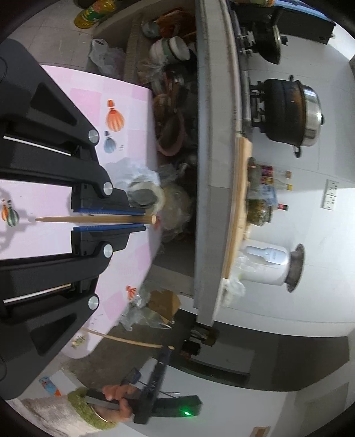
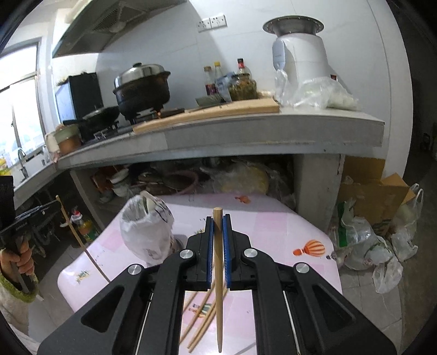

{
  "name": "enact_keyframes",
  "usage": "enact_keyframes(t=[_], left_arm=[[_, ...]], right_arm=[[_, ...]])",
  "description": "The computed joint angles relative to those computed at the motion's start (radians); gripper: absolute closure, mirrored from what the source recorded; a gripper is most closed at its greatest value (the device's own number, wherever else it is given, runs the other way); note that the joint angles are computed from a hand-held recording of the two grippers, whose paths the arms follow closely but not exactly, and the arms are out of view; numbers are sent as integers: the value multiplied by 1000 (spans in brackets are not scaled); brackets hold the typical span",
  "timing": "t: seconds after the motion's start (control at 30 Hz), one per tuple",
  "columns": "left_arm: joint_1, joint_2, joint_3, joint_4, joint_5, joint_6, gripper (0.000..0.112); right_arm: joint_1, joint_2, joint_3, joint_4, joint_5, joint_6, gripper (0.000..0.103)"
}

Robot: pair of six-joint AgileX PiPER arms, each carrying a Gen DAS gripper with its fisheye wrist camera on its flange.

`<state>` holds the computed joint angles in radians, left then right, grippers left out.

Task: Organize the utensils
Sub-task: 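Lower the left gripper's chopstick into the holder while the right lifts its chopstick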

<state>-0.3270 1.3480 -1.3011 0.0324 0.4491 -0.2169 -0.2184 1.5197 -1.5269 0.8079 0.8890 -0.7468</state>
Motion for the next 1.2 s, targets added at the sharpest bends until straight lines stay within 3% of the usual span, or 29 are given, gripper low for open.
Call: enact_keyframes(t=[0.17, 0.4, 0.63, 0.93, 1.2], left_arm=[[34, 39, -164, -70, 51, 90, 107], [96, 194, -514, -155, 150, 173, 107], [96, 471, -912, -29, 307, 115, 107], [119, 637, -1008, -21, 320, 106, 107], [113, 672, -942, 11, 261, 97, 107]], right_arm=[[11, 5, -22, 14, 3, 4, 96], [18, 28, -44, 18, 13, 14, 96], [21, 44, -57, 14, 16, 22, 96], [8, 83, -73, 13, 28, 25, 96], [0, 104, -78, 12, 34, 20, 96]])
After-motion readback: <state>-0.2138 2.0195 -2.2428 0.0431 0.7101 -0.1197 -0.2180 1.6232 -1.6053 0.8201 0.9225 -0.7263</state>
